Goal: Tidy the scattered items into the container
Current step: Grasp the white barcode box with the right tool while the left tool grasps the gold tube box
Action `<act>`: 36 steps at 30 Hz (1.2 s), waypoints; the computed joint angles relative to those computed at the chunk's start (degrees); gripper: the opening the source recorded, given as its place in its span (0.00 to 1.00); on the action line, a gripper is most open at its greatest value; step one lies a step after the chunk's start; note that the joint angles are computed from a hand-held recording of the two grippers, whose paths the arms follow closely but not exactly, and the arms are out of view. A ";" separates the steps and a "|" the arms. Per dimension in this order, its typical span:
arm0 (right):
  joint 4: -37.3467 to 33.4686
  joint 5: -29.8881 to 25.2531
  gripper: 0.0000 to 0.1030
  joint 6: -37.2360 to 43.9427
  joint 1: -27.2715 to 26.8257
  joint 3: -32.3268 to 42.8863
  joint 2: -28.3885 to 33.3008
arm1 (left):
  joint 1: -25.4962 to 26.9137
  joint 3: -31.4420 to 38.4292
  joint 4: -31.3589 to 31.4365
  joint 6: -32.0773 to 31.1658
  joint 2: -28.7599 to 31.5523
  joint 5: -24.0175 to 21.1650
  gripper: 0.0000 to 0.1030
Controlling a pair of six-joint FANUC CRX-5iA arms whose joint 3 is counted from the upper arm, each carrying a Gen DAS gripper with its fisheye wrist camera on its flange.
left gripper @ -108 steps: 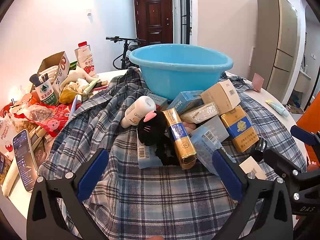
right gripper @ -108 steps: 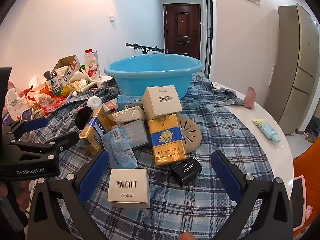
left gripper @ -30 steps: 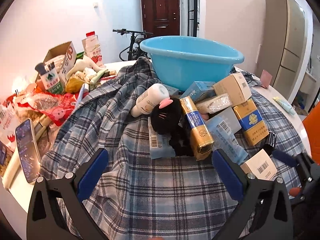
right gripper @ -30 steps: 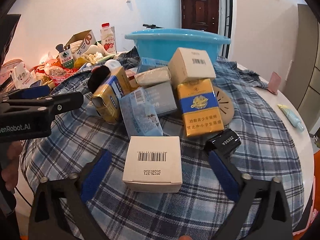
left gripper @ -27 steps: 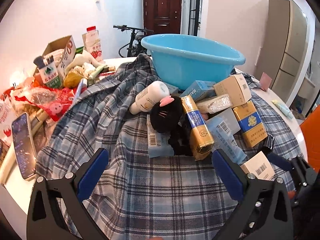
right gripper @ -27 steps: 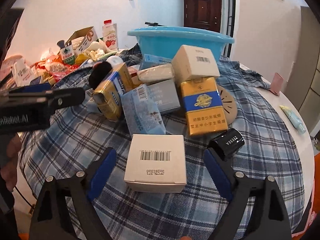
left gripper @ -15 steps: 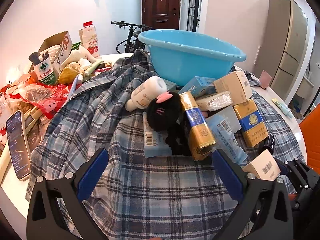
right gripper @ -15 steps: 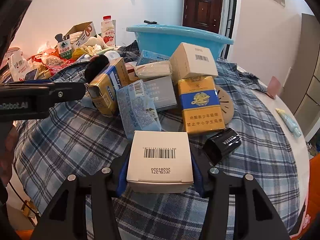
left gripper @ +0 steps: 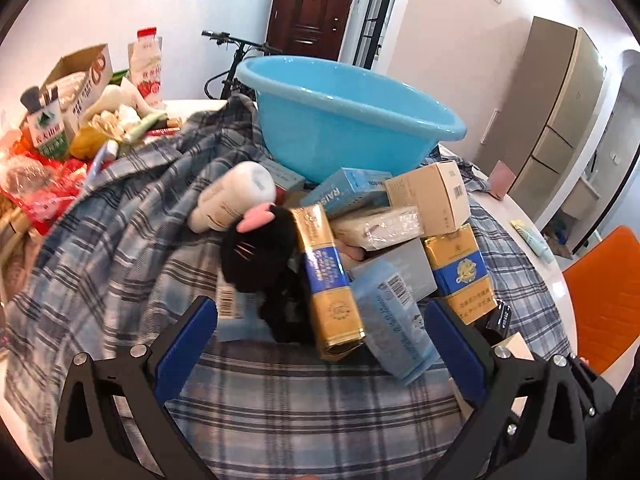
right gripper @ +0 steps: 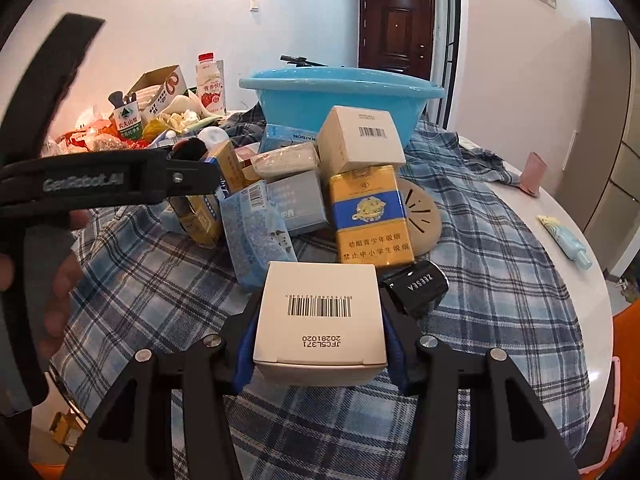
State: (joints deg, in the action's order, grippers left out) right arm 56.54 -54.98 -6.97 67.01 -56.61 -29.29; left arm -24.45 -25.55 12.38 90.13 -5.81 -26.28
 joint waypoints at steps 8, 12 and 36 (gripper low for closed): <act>0.33 0.74 0.53 0.80 -1.33 -1.02 -1.64 | -1.11 3.27 -4.69 5.07 2.69 -2.59 0.48; 0.19 0.84 0.53 0.81 -1.54 -1.48 -2.29 | -1.60 3.32 -5.68 5.73 2.66 -2.44 0.22; 3.09 0.50 0.53 0.45 -2.10 -0.06 -2.55 | -0.98 -0.90 -4.72 1.32 -5.83 1.20 0.14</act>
